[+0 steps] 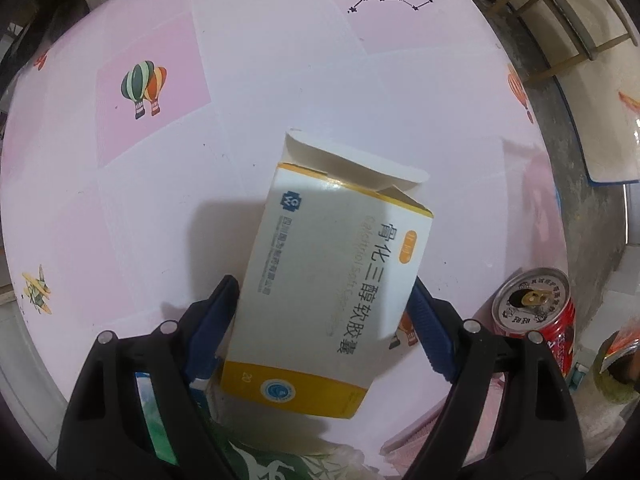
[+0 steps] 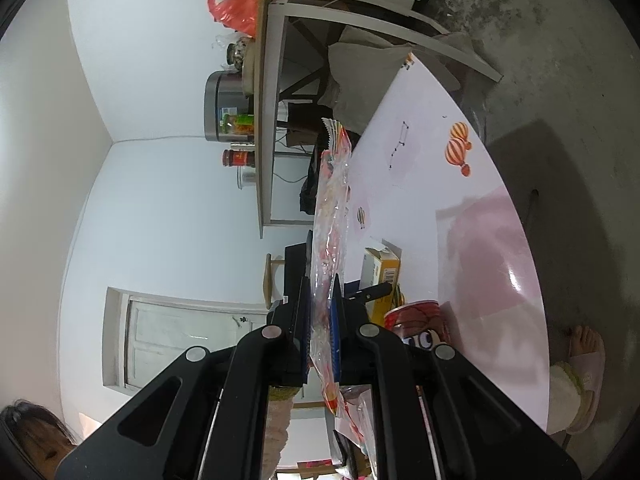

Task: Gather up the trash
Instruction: 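Carry the snack bag and white box over the blue wastebasket with both tools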

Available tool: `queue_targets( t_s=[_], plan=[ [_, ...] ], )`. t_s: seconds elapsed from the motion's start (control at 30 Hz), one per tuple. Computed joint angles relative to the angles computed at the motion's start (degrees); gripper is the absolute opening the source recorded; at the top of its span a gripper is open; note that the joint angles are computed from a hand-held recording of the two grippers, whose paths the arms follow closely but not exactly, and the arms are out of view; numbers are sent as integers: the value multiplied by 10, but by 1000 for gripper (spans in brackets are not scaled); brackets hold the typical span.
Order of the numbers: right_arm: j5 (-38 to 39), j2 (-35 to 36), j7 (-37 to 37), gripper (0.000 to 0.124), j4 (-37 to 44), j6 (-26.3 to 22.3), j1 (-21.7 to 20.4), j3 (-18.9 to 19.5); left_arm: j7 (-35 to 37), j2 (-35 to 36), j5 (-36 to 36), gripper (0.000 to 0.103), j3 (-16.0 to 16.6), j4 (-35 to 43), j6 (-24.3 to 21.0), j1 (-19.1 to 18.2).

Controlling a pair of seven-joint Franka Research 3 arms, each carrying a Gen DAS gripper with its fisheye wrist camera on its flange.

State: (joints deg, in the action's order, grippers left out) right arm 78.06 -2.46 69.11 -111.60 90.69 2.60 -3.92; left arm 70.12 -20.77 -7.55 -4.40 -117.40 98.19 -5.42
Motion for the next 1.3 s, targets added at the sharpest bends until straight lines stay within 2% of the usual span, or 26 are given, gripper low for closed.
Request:
queue_targets(
  t_s=[0.13, 0.43, 0.6, 0.77, 0.97, 1.07, 1.3],
  plan=[
    [4, 1, 2, 8, -6, 1, -2, -1, -4, -12, 13, 76, -5, -1, 20, -1],
    [9, -13, 0, 8, -16, 8, -2, -3, -21, -75, 42, 76, -10, -5, 93, -14],
    [10, -30, -5, 8, -29, 12, -5, -12, -34, -118, 24, 76, -1, -14, 129, -28],
    [8, -55, -7, 8, -52, 15, -15, -30, -55, -109, -18, 76, -9, 2, 181, -61],
    [-26, -108, -9, 8, -88, 34, -49, -68, -52, -43, -76, 76, -33, 60, 251, -117],
    [-81, -145, -11, 8, -112, 70, -78, -88, -45, 16, -92, 76, -55, 109, 264, -142],
    [-188, -178, 8, 8, -164, 128, -136, -123, -78, 183, -94, 76, -121, 228, 281, -179]
  ],
)
